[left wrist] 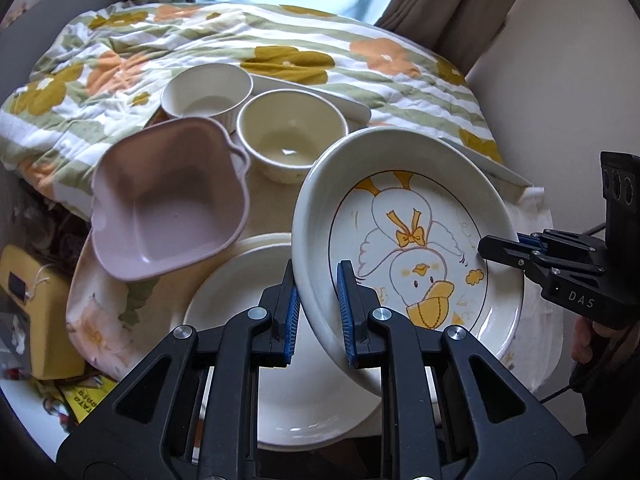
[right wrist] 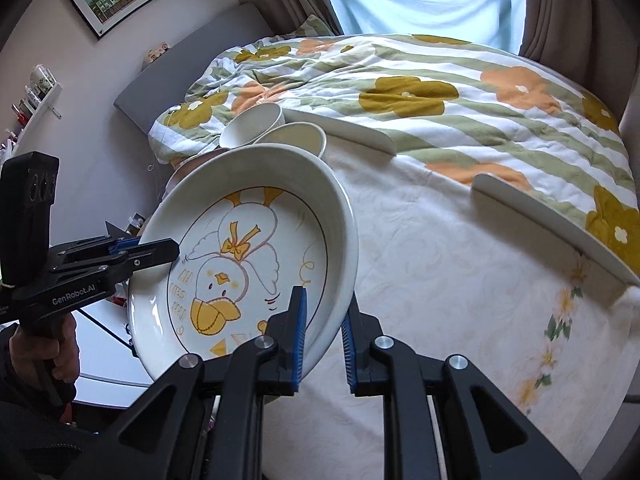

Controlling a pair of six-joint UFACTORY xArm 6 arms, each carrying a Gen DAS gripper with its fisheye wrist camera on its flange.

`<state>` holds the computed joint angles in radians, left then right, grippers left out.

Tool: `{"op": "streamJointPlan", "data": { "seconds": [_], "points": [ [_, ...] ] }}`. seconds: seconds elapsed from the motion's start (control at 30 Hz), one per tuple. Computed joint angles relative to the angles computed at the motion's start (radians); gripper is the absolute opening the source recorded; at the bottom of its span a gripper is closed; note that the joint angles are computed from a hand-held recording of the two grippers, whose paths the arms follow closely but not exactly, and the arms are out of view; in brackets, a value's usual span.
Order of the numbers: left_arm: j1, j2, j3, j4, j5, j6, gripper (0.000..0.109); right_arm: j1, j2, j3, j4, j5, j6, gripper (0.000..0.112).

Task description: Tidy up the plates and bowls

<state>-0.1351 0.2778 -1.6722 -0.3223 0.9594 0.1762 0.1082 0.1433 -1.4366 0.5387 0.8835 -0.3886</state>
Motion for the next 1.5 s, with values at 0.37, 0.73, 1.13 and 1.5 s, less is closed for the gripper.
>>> {"op": "streamJointPlan", "data": {
  "seconds": [0.37,0.73,1.13,1.5],
  "points": [
    [0.097,-0.038,0.155,-0.095,0.033,0.245,0.016,0.152,-0.117,0.231,-0.184,-0.162,0.336,0.015],
    [0.113,0.012,0.147,-0.075,0.06,0.298,0.016,0.204,-0.129,0.273,-0.3,-0.192,0.519,0.015],
    [0.041,-0.041,0.241,0.125,-0.114,0.238,0.016,0.224,-0.125,0.27,-0.404,-0.196,0.555,0.015],
    [-0.002,-0.093,0.331,0.372,-0.234,0.112,0.016,0.249,-0.103,0.244,-0.504,-0.176,0.582,0.015]
  ]
}}
